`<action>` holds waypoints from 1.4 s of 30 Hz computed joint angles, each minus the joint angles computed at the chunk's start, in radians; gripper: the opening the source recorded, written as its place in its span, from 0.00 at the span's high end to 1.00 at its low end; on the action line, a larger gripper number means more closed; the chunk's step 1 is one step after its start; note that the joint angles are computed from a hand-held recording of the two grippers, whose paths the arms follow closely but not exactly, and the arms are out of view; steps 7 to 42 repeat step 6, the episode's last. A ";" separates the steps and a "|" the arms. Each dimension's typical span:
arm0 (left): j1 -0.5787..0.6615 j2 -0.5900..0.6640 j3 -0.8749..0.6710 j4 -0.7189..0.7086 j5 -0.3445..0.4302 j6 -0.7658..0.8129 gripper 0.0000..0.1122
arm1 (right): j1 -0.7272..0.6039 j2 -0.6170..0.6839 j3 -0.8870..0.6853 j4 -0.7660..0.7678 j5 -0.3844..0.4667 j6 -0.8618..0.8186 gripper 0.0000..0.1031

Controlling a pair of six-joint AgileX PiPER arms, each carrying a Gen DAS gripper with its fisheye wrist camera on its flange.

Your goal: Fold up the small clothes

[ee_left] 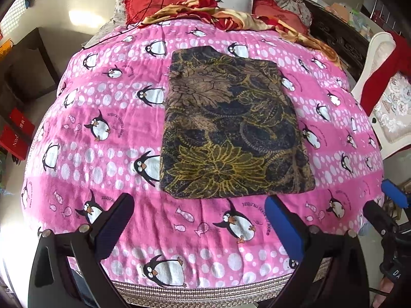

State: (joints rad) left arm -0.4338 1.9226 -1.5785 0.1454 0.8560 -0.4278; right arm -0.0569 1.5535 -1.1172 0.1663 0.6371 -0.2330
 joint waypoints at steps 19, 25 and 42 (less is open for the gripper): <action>-0.008 -0.015 0.020 0.010 -0.023 -0.009 0.08 | 0.005 0.004 -0.004 0.002 -0.002 0.000 0.23; -0.008 -0.015 0.020 0.010 -0.023 -0.009 0.08 | 0.005 0.004 -0.004 0.002 -0.002 0.000 0.23; -0.008 -0.015 0.020 0.010 -0.023 -0.009 0.08 | 0.005 0.004 -0.004 0.002 -0.002 0.000 0.23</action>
